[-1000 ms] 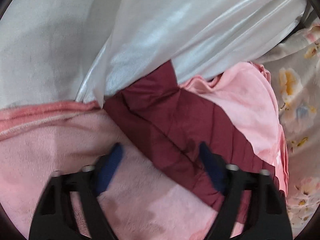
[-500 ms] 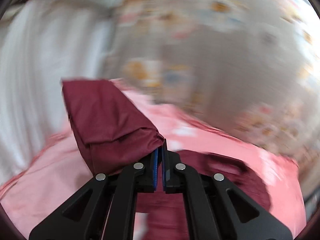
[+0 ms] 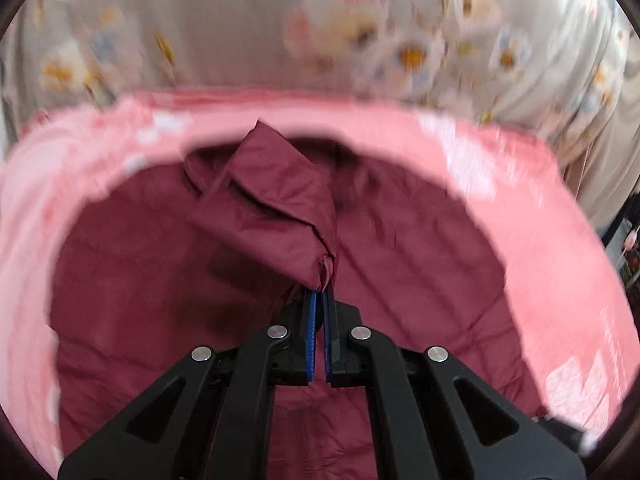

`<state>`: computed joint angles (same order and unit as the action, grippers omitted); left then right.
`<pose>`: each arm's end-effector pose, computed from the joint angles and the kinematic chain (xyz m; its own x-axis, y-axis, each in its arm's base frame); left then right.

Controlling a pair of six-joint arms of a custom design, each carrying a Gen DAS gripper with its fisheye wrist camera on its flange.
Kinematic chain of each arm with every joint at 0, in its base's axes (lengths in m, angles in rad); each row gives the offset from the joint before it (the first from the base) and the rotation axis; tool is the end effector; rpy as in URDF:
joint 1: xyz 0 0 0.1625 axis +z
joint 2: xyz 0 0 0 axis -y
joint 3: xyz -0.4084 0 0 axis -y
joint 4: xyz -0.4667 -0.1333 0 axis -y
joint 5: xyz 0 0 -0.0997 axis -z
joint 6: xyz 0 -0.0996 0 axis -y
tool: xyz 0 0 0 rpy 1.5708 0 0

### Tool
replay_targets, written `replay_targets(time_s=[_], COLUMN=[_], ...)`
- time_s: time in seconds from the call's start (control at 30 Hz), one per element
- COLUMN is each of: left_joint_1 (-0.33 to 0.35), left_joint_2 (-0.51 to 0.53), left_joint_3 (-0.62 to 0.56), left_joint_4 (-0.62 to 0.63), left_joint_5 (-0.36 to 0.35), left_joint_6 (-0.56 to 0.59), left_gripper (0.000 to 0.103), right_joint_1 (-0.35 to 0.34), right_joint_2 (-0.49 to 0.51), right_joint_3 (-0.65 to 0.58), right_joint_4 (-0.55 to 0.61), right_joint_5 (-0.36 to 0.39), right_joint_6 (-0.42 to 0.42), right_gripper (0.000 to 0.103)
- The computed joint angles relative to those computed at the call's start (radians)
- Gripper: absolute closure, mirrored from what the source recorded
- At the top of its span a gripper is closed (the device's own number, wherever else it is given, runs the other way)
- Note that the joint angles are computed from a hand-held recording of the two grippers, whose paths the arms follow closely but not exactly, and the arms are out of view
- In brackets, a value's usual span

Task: Fold large clothes

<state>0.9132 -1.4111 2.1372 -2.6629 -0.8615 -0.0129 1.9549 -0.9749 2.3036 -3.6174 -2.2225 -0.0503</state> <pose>-0.1696 -0.5438 0.2209 -0.7503 0.2698 -0.6035 0.5611 0.7426 -0.3657 0.2431 -0.4068 0.0534 -0.8713 0.0368 0.4893 -0.3265 0.7010 -0.6340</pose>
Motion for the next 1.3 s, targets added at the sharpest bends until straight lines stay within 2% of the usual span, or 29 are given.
replay_targets(time_s=[0.13,0.23,0.3,0.37,0.43,0.5,0.53,0.7,0.77,0.8,0.83,0.9,0.93,1.0,1.03,1.07,1.1,1.13,1.17,1.2,1.23,1.3], left_joint_1=[0.022,0.038,0.045,0.054,0.053,0.063,0.074,0.182,0.238,0.26,0.29,0.346,0.368,0.399,0.406,0.41,0.411,0.414,0.417,0.415,0.411,0.4], left_joint_2=[0.039,0.043,0.025,-0.045,-0.114,-0.199,-0.228,-0.25,-0.249,-0.259,-0.266,-0.28,-0.28,-0.272,-0.262,-0.245,-0.228,-0.216,-0.204,-0.197,-0.197,-0.198], left_joint_3=[0.02,0.03,0.04,0.068,0.104,0.124,0.12,0.031,0.0,-0.006,-0.02,-0.04,-0.051,-0.062,-0.064,-0.071,-0.078,-0.085,-0.093,-0.099,-0.101,-0.107], left_joint_4=[0.03,0.043,0.026,-0.006,-0.071,-0.106,-0.113,-0.092,-0.075,-0.058,-0.022,0.037,0.064,0.087,0.079,0.065,0.057,0.054,0.05,0.046,0.047,0.044], left_joint_5=[-0.006,-0.049,-0.087,-0.152,-0.156,-0.156,-0.134,-0.005,0.026,0.02,-0.006,-0.111,-0.158,-0.233,-0.242,-0.228,-0.213,-0.21,-0.2,-0.179,-0.165,-0.141], left_joint_6=[-0.037,-0.051,-0.043,-0.042,-0.031,-0.015,-0.017,-0.076,-0.111,-0.124,-0.154,-0.219,-0.24,-0.272,-0.274,-0.275,-0.286,-0.298,-0.309,-0.309,-0.312,-0.312], left_gripper=[0.101,0.098,0.083,0.044,0.035,0.033,0.032,0.033,0.038,0.039,0.041,0.041,0.041,0.041,0.042,0.048,0.052,0.064,0.075,0.082,0.098,0.102], right_joint_1=[-0.022,-0.028,-0.023,-0.018,-0.013,-0.016,-0.021,-0.081,-0.098,-0.103,-0.107,-0.115,-0.119,-0.123,-0.123,-0.122,-0.12,-0.118,-0.114,-0.108,-0.102,-0.089], right_joint_2=[-0.022,-0.023,-0.015,-0.009,-0.006,-0.003,-0.003,-0.021,-0.016,-0.011,-0.006,0.003,0.011,0.022,0.026,0.034,0.036,0.035,0.03,0.024,0.017,-0.012], right_joint_3=[0.014,0.006,-0.009,-0.024,-0.045,-0.069,-0.08,-0.117,-0.127,-0.134,-0.139,-0.154,-0.163,-0.178,-0.18,-0.186,-0.189,-0.188,-0.185,-0.183,-0.181,-0.17], right_joint_4=[-0.007,-0.004,-0.014,-0.027,-0.023,-0.015,-0.004,0.081,0.089,0.093,0.098,0.13,0.149,0.183,0.19,0.199,0.201,0.194,0.179,0.16,0.141,0.108], right_joint_5=[0.019,0.03,0.032,0.033,0.033,0.041,0.049,0.122,0.122,0.114,0.108,0.106,0.109,0.111,0.11,0.108,0.108,0.111,0.115,0.114,0.115,0.135], right_joint_6=[-0.007,-0.018,-0.038,-0.06,-0.08,-0.087,-0.083,0.037,0.073,0.083,0.086,0.085,0.085,0.083,0.081,0.08,0.077,0.07,0.055,0.039,0.026,-0.001], right_gripper=[0.084,0.068,0.056,0.046,0.042,0.039,0.038,0.038,0.038,0.038,0.038,0.04,0.045,0.062,0.076,0.082,0.093,0.099,0.1,0.1,0.101,0.101])
